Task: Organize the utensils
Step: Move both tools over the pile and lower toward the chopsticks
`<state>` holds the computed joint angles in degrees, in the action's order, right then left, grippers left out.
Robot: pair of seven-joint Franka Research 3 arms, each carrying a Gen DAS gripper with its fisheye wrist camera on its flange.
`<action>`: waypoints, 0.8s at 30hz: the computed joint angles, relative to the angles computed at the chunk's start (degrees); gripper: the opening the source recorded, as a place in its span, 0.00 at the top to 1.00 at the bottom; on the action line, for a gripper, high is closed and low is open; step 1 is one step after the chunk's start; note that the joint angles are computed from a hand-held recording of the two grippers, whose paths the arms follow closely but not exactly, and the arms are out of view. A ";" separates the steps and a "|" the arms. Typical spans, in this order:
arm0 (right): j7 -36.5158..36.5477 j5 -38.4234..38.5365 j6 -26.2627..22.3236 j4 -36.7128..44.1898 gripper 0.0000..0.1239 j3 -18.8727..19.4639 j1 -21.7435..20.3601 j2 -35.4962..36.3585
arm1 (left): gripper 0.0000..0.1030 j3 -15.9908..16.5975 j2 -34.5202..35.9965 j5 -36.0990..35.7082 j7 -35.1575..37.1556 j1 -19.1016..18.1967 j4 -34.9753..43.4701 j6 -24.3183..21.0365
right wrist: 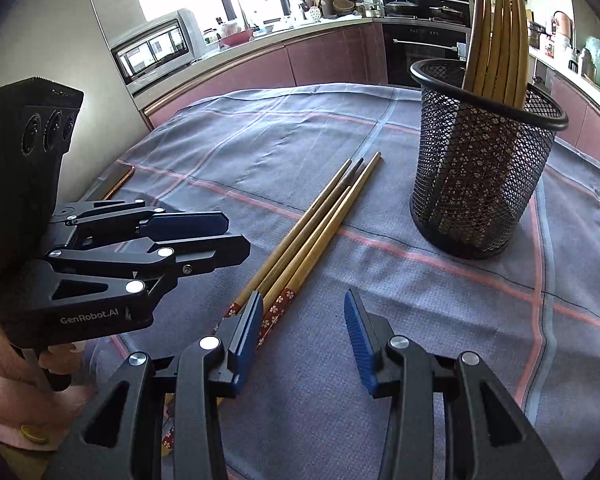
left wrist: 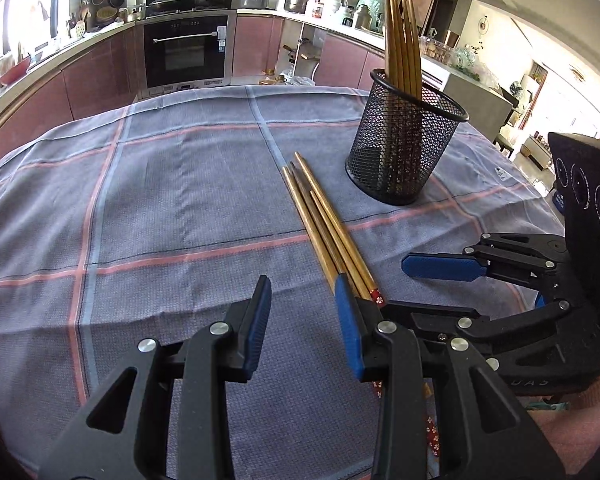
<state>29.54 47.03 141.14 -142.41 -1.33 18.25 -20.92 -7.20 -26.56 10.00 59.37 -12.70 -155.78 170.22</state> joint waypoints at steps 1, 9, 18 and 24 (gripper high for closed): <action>0.02 -0.18 0.38 -0.14 0.67 0.17 -0.03 -0.06 | 0.68 0.02 -0.03 0.00 0.01 -0.04 -0.05 0.03; 1.11 -1.89 2.94 -1.08 0.67 0.73 0.27 -0.59 | 0.67 0.19 0.50 -0.10 0.11 -0.26 -0.03 0.25; 2.03 -1.87 1.37 -0.79 0.68 -0.19 -0.10 -0.62 | 0.66 0.08 1.72 0.03 0.80 -0.45 0.65 0.21; 2.23 -1.98 1.21 -0.88 0.68 -0.21 -0.32 -0.81 | 0.65 -0.19 3.18 0.08 1.42 -0.54 1.67 -0.29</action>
<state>31.78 45.05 142.36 -143.29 -1.54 17.93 -21.72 -7.40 -23.38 10.08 60.78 -13.25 -154.12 169.93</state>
